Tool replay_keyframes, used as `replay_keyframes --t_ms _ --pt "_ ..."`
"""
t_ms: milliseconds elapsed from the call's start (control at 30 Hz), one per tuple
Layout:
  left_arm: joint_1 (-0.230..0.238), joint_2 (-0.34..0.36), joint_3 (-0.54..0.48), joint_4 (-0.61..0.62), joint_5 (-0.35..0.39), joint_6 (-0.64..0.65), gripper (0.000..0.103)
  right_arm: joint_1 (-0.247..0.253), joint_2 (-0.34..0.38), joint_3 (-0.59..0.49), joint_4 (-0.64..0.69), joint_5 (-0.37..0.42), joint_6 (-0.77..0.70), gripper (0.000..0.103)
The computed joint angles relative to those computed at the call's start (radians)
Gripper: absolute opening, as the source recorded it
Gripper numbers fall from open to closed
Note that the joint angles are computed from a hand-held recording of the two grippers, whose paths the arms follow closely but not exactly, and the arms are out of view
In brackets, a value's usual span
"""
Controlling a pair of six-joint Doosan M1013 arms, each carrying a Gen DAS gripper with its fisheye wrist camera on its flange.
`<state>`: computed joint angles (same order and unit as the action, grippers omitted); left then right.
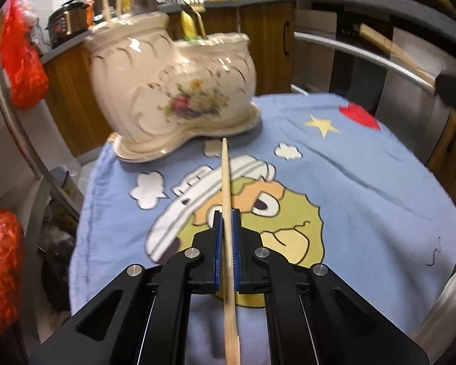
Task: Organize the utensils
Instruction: 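Grasp a wooden chopstick with the right tool while the left tool grasps the other chopstick, then lift both chopsticks and carry them over the ceramic holder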
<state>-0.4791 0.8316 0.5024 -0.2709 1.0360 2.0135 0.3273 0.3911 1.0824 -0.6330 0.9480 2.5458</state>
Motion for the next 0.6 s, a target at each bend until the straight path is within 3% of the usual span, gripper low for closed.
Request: replay_keyframes --t_ms 267,400,600 --pt "0.030 -0.085 0.135 -0.146 -0.159 0.084 0.006 -0.025 0.008 0.018 0.032 -0.077 0.011 0.005" --pt "0.030 -0.112 0.182 -0.165 -0.226 0.113 0.006 -0.045 0.003 0.048 0.062 -0.145 0.036 0.005" --pt "0.016 -0.155 0.263 -0.167 -0.313 0.121 0.006 -0.047 0.021 0.051 0.073 -0.164 -0.065 0.005"
